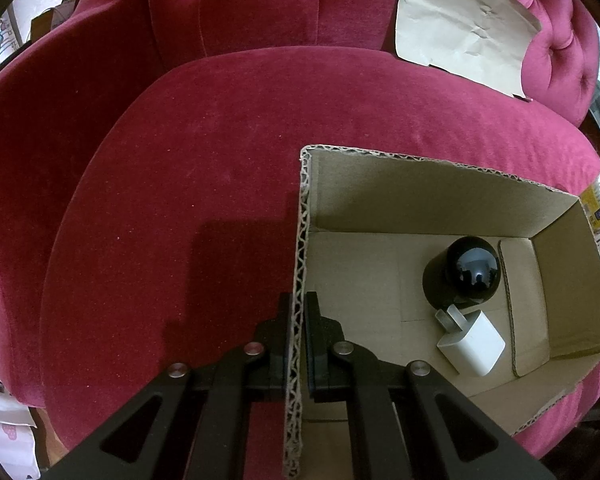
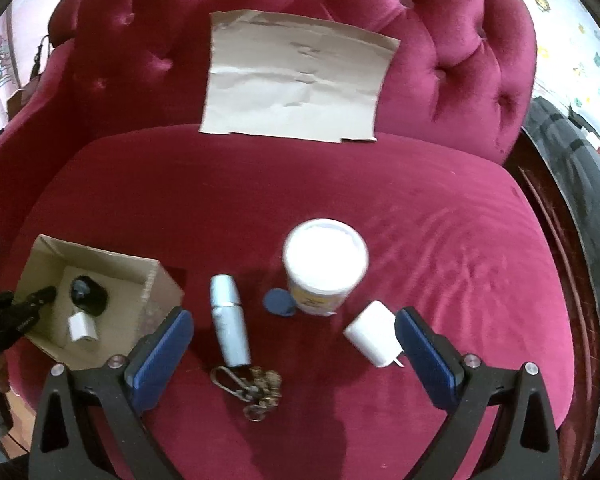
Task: Organize rigid objects
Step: 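Move the right tool back to the large white square charger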
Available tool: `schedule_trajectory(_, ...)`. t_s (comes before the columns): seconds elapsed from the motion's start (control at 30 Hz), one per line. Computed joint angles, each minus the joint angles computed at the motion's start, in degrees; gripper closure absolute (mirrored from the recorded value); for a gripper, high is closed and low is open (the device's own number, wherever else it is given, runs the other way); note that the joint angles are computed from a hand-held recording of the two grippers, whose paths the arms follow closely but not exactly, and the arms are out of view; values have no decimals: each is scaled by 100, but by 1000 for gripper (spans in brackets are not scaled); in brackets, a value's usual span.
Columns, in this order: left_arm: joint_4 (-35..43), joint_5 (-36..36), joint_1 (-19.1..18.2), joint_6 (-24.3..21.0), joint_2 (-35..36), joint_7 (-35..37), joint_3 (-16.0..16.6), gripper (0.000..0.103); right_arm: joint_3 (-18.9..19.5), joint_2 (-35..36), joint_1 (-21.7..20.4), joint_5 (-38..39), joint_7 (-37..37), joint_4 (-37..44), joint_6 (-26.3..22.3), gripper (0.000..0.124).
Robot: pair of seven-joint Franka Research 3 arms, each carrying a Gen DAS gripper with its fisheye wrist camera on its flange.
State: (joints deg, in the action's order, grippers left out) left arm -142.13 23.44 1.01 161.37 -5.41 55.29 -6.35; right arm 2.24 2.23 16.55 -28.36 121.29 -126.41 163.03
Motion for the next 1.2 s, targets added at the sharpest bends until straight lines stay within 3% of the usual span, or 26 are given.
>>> schedule_trajectory(0.4,13,25,-1,-20,3,-23,-4,98,-287,389,-155,-323,55,139,-196,21)
schedule_trajectory(0.57,12,32,-1,-21,2,-36,-7,98,-439,635,-153,-77,-159,264,-153,21)
schedule_trajectory(0.9,10,36,-1,-22,1,-50,-9,98,-510,1153,-192,1072,-1356,541,-142,21)
schedule_trajectory(1.2,9,43,-1,-22,1,-57,-8,98,-686,1414,-65,1661,-1716,722,-163,21)
